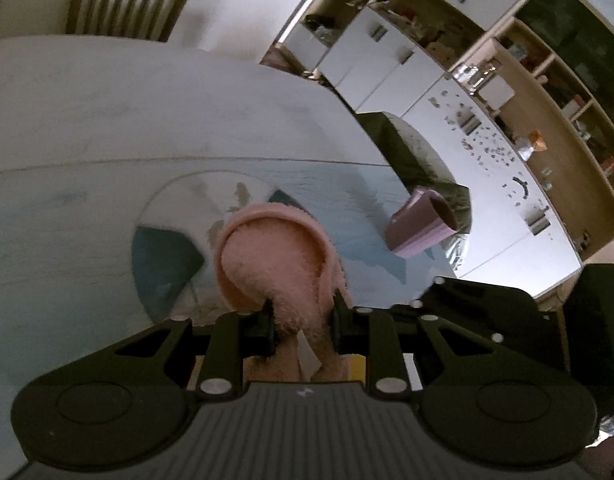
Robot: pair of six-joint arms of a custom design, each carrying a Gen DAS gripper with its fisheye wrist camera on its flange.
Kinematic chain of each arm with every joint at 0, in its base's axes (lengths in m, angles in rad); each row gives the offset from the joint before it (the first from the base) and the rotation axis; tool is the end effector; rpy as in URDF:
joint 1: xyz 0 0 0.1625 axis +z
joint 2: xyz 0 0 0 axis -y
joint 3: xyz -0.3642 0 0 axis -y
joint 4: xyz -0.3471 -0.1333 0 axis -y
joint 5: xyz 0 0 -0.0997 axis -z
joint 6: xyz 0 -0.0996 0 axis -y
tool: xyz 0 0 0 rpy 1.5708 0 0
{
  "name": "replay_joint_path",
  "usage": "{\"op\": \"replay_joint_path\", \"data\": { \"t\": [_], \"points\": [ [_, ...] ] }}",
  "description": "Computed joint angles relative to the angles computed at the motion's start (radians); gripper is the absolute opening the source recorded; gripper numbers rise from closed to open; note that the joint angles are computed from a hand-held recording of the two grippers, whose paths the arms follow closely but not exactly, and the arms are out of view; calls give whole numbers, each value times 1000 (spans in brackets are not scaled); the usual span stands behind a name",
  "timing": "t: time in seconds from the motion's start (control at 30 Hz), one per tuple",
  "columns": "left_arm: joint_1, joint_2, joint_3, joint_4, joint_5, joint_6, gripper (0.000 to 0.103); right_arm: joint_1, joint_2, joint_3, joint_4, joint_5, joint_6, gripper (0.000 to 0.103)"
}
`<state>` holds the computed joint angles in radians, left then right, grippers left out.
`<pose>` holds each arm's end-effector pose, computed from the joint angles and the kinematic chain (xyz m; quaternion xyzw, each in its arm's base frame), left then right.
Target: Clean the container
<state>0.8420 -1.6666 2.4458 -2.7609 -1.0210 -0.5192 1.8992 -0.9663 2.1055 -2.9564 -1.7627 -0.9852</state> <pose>-0.0865 -0.3752 0.2431 0.0435 0.9428 -0.3146 0.1009 0.2607 -0.4106 0.0764 0.5938 -0.7895 0.0851 0.1294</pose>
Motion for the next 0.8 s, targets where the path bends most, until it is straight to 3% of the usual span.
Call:
{"op": "replay_joint_path", "data": {
  "t": [0.2,0.57,0.8],
  "points": [
    [42,32,-2,44,-4,2,24,-9,-18,10,10,7,-1,62],
    [116,108,10,6,-56,4,23,-25,-34,20,10,17,-1,62],
    [88,80,-2,65,-32,-12,24,-30,-43,24,13,18,-32,62]
  ]
}}
